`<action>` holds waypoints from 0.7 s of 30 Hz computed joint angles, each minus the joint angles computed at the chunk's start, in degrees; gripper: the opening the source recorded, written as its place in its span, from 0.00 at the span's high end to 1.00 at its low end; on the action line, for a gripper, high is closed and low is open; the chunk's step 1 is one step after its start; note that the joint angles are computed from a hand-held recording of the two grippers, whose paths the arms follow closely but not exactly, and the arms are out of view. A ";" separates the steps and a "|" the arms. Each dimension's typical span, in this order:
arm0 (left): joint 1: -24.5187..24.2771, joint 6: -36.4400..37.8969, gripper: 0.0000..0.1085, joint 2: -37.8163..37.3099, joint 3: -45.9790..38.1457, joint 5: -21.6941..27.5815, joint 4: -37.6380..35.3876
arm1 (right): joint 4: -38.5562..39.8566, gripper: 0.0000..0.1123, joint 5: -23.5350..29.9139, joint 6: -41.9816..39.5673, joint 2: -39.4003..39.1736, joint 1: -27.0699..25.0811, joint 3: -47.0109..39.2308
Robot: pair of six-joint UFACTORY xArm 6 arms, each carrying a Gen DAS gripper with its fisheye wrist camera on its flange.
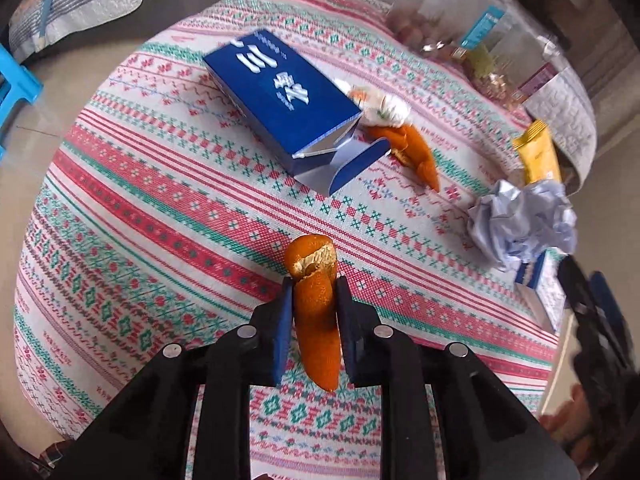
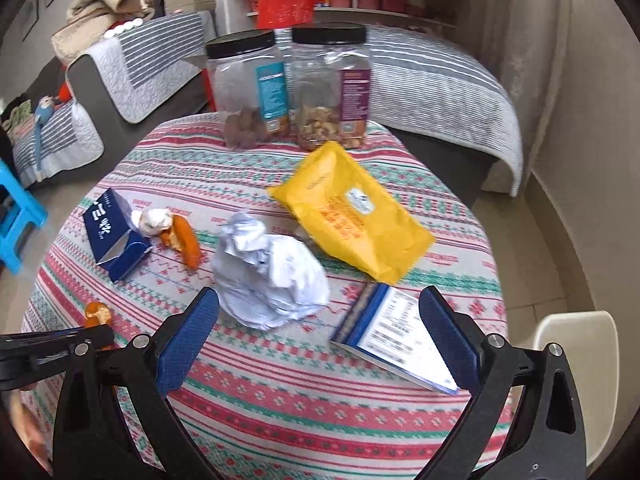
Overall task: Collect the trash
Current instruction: 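Grasp the orange peel with the left gripper while the right grasps the crumpled tissue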
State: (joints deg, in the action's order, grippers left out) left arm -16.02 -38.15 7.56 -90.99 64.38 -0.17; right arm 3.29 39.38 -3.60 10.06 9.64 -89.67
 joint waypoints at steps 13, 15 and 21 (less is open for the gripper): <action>0.66 4.25 0.80 -2.85 -1.78 -0.94 2.83 | 7.48 0.73 3.59 -5.83 6.57 1.63 -7.79; 0.99 4.17 0.80 -2.37 -1.86 -1.42 2.84 | 8.72 0.75 3.94 -5.75 6.30 1.51 -7.39; 1.31 3.30 0.80 -3.34 -0.60 -2.99 3.51 | 11.47 0.80 2.29 -7.56 3.78 1.50 -5.10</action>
State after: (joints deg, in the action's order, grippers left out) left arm -14.71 -34.85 4.22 -91.58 61.39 3.34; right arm 14.75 41.67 -11.16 13.84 11.14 -94.77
